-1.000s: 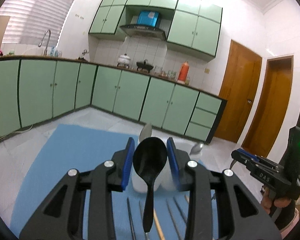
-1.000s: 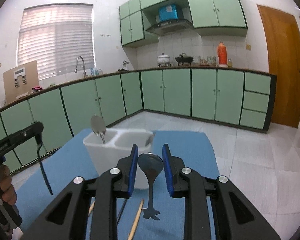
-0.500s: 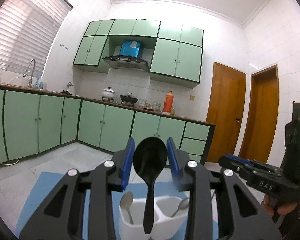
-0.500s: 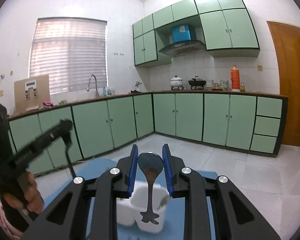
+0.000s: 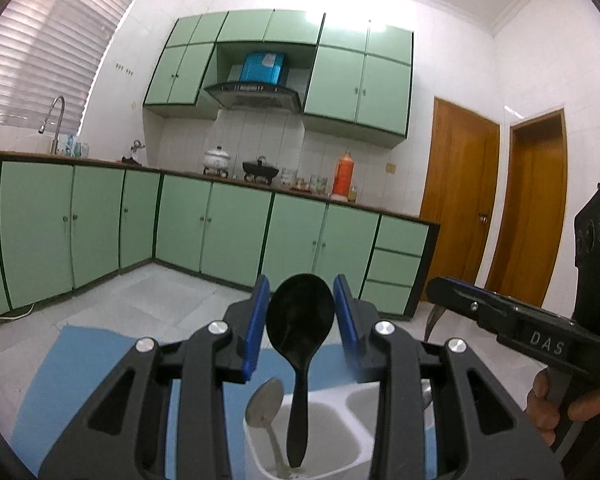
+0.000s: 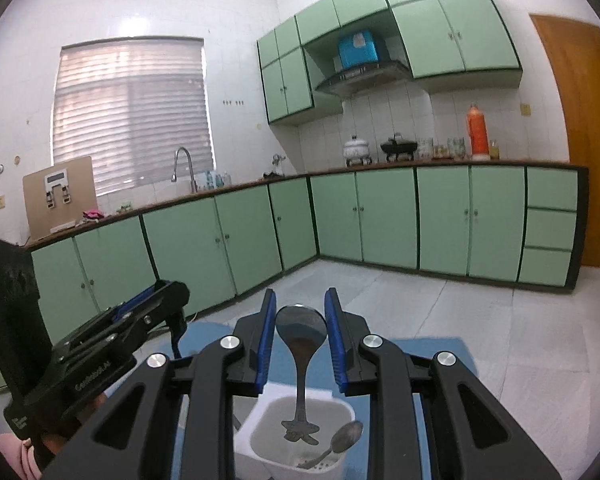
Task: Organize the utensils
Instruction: 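Carry both spoons into the white holder and open both tools, then move both open tools back over the row of chopsticks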
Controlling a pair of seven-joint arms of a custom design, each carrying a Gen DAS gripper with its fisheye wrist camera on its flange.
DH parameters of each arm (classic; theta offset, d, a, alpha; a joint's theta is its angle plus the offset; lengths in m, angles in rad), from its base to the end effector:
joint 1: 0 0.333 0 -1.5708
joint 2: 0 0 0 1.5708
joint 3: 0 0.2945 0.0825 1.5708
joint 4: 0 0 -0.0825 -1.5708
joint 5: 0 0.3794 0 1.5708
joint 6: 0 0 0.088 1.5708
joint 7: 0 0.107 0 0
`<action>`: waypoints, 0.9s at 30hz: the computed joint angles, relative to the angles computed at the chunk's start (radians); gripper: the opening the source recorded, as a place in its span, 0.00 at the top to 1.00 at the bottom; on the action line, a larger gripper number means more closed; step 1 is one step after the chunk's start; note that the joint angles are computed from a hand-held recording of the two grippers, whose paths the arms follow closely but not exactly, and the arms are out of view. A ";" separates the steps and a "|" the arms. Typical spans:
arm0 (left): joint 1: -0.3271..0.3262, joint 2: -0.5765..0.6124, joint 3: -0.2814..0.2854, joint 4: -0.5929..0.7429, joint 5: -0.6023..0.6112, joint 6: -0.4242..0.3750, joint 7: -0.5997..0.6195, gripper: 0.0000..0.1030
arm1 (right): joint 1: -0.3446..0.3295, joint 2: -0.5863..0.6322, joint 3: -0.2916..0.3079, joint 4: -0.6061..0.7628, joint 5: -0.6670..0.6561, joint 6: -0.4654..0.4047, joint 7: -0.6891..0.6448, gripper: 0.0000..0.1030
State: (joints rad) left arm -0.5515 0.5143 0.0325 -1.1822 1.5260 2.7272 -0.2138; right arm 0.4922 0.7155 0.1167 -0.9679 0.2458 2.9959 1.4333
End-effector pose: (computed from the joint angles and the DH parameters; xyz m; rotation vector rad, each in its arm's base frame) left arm 0.6169 -0.4034 0.5676 -1.4023 1.2868 -1.3459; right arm 0.6616 0.3889 0.5966 -1.5627 0.9886 -0.5216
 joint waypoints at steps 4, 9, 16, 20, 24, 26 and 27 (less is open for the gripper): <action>0.014 0.004 -0.002 -0.021 -0.022 0.021 0.004 0.69 | -0.001 0.023 0.000 0.002 0.003 -0.016 0.004 0.76; 0.025 -0.002 -0.009 -0.066 -0.069 0.031 0.037 0.63 | 0.005 0.042 -0.009 0.011 -0.005 -0.062 0.016 0.75; 0.023 -0.089 -0.016 -0.176 0.022 0.025 -0.064 0.43 | -0.018 -0.077 0.024 -0.205 0.023 0.091 -0.024 0.61; 0.036 -0.160 -0.055 -0.248 0.098 -0.013 -0.131 0.34 | -0.033 -0.164 0.033 -0.339 0.044 0.170 -0.039 0.56; 0.053 -0.260 -0.109 -0.367 0.124 -0.067 -0.156 0.23 | -0.037 -0.278 0.036 -0.523 0.067 0.271 -0.045 0.46; 0.060 -0.315 -0.140 -0.437 0.133 -0.102 -0.172 0.18 | -0.011 -0.334 0.006 -0.612 0.078 0.313 -0.035 0.43; 0.066 -0.331 -0.156 -0.460 0.127 -0.113 -0.170 0.16 | 0.024 -0.365 -0.034 -0.662 0.090 0.333 -0.026 0.40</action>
State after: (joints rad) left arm -0.4856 0.1828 -0.1230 -1.6417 1.6528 2.6139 -0.3834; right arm 0.5166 0.3509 0.0829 -1.6302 0.3359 3.3290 1.4074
